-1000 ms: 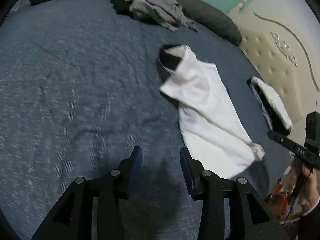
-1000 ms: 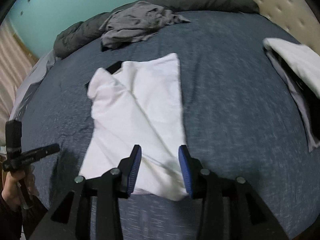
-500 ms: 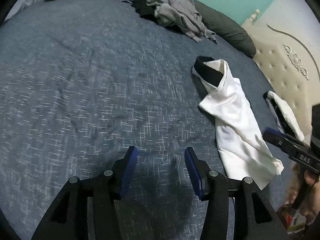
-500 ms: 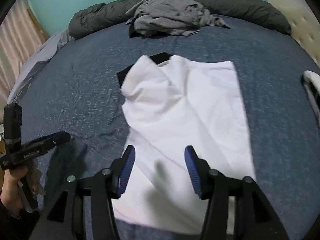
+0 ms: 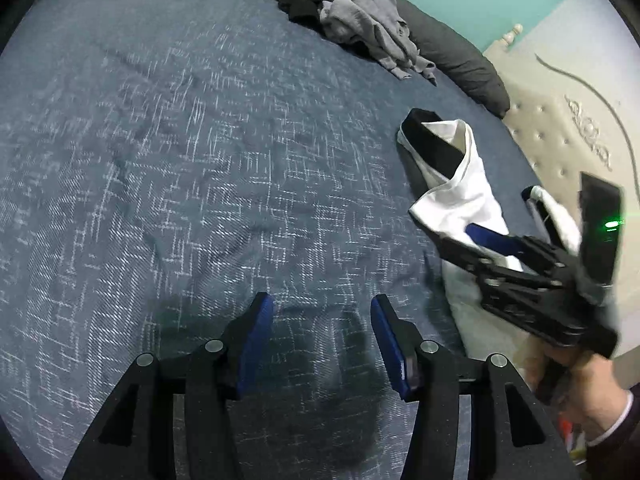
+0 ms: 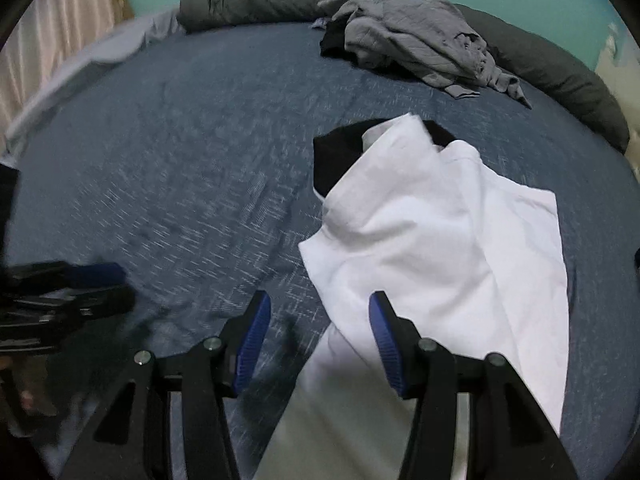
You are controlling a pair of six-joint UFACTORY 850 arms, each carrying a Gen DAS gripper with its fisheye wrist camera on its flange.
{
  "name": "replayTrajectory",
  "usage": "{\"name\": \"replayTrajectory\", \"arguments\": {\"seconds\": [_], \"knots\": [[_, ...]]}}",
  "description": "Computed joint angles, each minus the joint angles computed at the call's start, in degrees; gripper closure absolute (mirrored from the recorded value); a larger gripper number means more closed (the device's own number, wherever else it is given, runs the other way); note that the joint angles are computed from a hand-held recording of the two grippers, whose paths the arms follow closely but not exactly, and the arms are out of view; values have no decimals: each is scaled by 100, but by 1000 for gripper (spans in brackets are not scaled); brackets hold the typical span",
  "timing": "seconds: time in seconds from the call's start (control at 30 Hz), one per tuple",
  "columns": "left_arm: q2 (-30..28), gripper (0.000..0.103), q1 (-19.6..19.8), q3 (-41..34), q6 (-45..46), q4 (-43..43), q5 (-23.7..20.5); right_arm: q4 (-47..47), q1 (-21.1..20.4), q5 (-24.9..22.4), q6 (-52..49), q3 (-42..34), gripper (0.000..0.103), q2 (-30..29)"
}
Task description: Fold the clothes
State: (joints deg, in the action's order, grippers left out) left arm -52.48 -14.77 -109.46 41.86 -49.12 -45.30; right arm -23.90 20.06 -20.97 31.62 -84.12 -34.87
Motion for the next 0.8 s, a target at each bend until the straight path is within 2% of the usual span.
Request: {"name": "replayTrajectory", "arguments": {"seconds": [0.07, 0.13, 0.2, 0.37, 0.47, 0.6, 0.73, 0.8], "knots": [[11, 47, 10, 13, 25, -49, -15, -599, 65, -287, 501, -185, 51, -181], [17, 47, 10, 8, 20, -33, 19, -958, 83, -472, 886, -282, 61, -285], [-8, 47, 16, -46, -12, -42, 14, -1088, 59, -616, 1159, -341, 80, -346], [-23, 47, 7, -70, -13, -53, 22, -914, -66, -348, 1121, -128, 94, -131], [-19, 47, 7, -59, -6, -61, -16, -958, -99, -134, 1130, 70, 95, 102], [18, 47, -4, -25, 5, -27, 16, -516, -227, 249, 810, 361, 96, 483], [22, 47, -14, -31, -7, 6, 27, 1029, -529, 611, -330, 595, 96, 801], [21, 47, -23, -26, -13, 24, 33, 1267, -653, 698, -456, 679, 96, 922]]}}
